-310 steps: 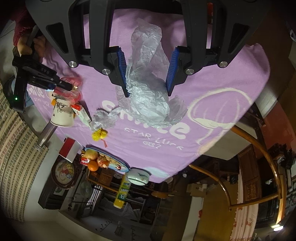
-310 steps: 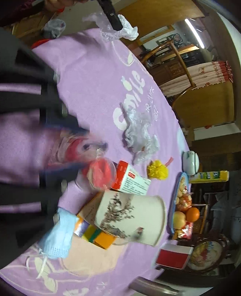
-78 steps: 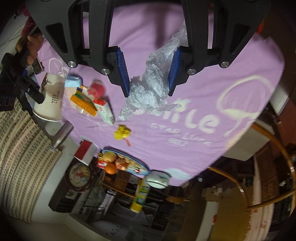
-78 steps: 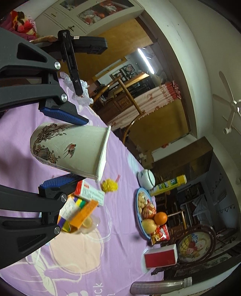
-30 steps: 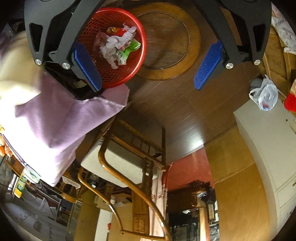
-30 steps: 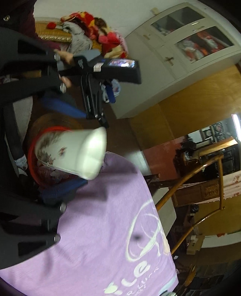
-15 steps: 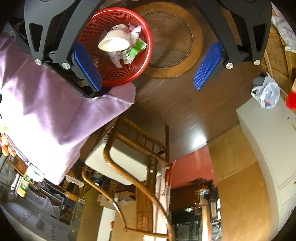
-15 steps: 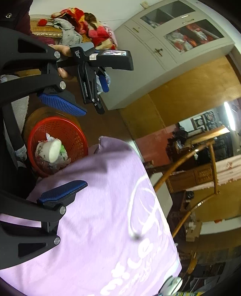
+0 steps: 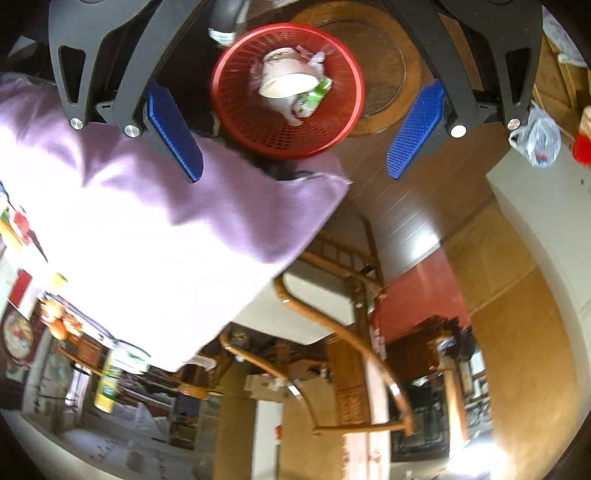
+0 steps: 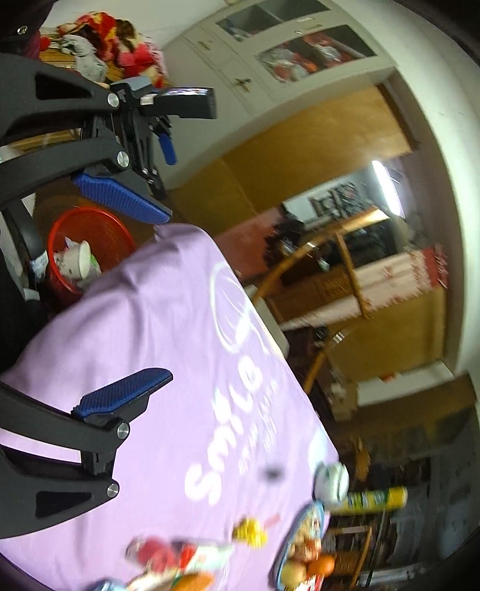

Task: Collect trash
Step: 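Bring both open tools back over the remaining trash on the table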

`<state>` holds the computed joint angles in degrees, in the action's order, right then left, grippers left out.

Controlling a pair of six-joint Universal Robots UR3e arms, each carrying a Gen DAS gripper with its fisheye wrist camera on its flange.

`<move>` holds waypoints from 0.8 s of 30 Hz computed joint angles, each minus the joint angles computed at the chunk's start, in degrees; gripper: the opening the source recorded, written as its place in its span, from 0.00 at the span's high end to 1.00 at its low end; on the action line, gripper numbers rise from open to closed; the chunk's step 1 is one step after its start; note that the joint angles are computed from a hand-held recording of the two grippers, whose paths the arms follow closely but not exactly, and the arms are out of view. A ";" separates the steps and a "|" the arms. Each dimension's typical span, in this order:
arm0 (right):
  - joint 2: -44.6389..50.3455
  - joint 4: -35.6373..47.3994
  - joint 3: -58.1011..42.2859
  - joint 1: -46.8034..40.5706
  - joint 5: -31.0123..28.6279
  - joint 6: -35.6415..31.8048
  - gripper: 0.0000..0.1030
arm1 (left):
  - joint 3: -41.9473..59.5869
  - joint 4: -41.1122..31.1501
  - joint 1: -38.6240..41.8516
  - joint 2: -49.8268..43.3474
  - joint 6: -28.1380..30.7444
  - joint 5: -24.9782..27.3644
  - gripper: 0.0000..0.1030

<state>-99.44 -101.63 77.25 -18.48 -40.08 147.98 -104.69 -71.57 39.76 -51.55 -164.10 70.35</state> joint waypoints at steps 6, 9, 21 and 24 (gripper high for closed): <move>-9.11 20.56 1.01 -22.42 11.37 -16.70 0.17 | 6.04 7.52 -23.42 -9.69 -10.19 13.29 0.07; -10.91 32.25 -0.52 -32.05 14.19 -26.36 0.15 | 10.50 10.20 -34.81 -16.52 -14.19 19.95 0.07; -6.97 20.45 7.05 -49.99 13.57 -23.95 0.13 | 41.31 8.97 -58.84 -48.59 -18.90 27.54 0.07; -3.44 11.31 8.17 -48.78 12.20 -17.95 0.10 | 53.47 5.47 -62.20 -58.07 -18.52 27.90 0.07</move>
<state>-102.88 -90.31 85.42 -67.25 -27.89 130.03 -51.22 -66.09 -22.43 -109.62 -182.62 98.25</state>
